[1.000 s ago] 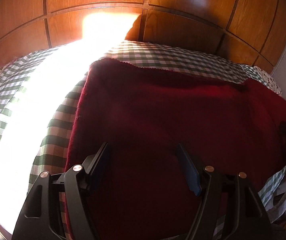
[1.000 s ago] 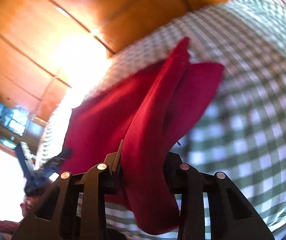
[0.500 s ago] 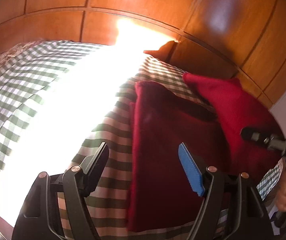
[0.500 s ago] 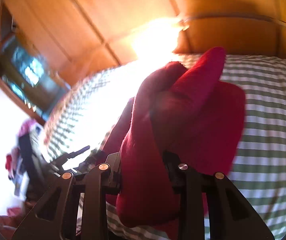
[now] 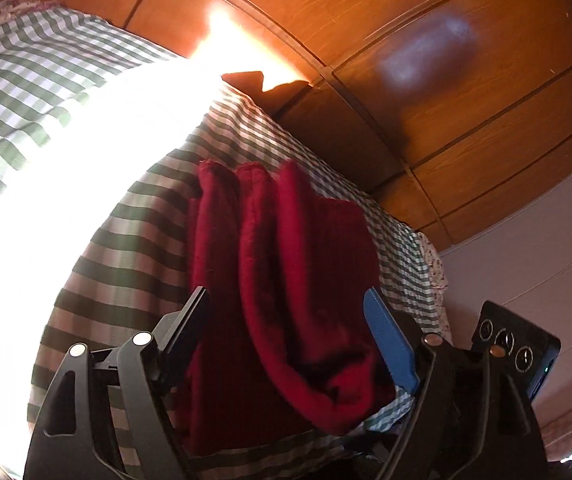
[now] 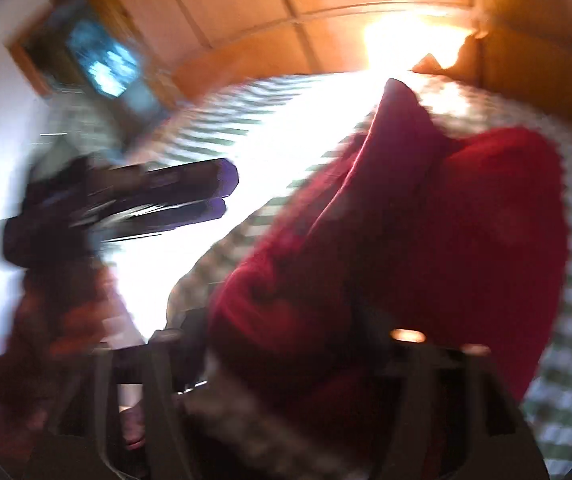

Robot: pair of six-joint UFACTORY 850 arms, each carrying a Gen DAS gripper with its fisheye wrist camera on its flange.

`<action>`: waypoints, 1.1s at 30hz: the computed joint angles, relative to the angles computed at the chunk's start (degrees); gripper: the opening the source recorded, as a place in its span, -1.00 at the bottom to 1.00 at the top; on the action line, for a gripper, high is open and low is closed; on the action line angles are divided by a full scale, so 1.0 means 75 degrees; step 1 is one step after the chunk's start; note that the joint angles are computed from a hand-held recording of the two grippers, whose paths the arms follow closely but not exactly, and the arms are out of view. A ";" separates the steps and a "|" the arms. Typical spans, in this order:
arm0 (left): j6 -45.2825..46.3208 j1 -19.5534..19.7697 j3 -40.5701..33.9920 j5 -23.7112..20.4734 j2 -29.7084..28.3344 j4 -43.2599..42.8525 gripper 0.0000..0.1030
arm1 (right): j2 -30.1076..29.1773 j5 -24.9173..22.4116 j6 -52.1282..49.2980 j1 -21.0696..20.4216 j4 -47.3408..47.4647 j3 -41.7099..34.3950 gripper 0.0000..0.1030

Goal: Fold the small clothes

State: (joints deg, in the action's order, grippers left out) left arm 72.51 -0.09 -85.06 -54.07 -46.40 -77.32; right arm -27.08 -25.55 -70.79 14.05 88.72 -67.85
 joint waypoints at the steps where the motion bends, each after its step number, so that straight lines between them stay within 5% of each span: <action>1: -0.0245 -0.0051 -0.0201 -0.0133 -0.0128 0.0167 0.63 | 0.0220 -0.0077 -0.0385 -0.0063 0.0413 0.0298 0.45; 8: -0.1375 -0.0603 -0.1033 0.0006 -0.0617 0.1324 0.52 | 0.1234 0.0229 -0.1433 -0.0674 0.2177 0.1822 0.45; 9: -0.1465 -0.0686 -0.1068 0.0185 -0.0625 0.1457 0.06 | 0.1271 0.0465 -0.1446 -0.0711 0.2304 0.1922 0.45; 11: -0.1653 -0.0877 -0.1106 0.0721 -0.0603 0.1969 -0.48 | 0.1300 0.0678 -0.1659 -0.0668 0.2569 0.2080 0.45; 17: -0.0017 -0.0621 0.0185 0.1938 0.0329 0.1065 -0.75 | 0.0964 0.0865 -0.1995 -0.0143 0.2542 0.1812 0.45; 20: 0.0046 -0.0619 0.0485 0.2715 0.0367 0.1151 -0.72 | 0.0677 0.1012 -0.1739 -0.0011 0.2198 0.1573 0.45; 22: 0.0348 -0.0790 0.0724 0.3559 0.0426 0.0927 -0.38 | 0.0549 0.1237 -0.1759 0.0089 0.2100 0.1451 0.48; 23: 0.0708 -0.0897 0.0919 0.4133 0.0553 0.0485 0.08 | 0.0682 0.1373 -0.1632 0.0193 0.1897 0.1539 0.57; 24: 0.1028 -0.1031 0.1057 0.4722 0.0661 0.0132 0.34 | 0.0711 0.1460 -0.1374 0.0245 0.1375 0.1492 0.65; 29: 0.2865 -0.1465 0.1186 0.5735 0.0795 -0.1393 0.38 | 0.0791 0.0605 -0.1643 -0.0449 0.1856 0.1532 0.79; 33: 0.3006 -0.1425 0.1037 0.5617 0.0641 -0.1440 0.39 | 0.0257 0.0009 -0.1445 -0.1165 0.2609 0.1169 0.82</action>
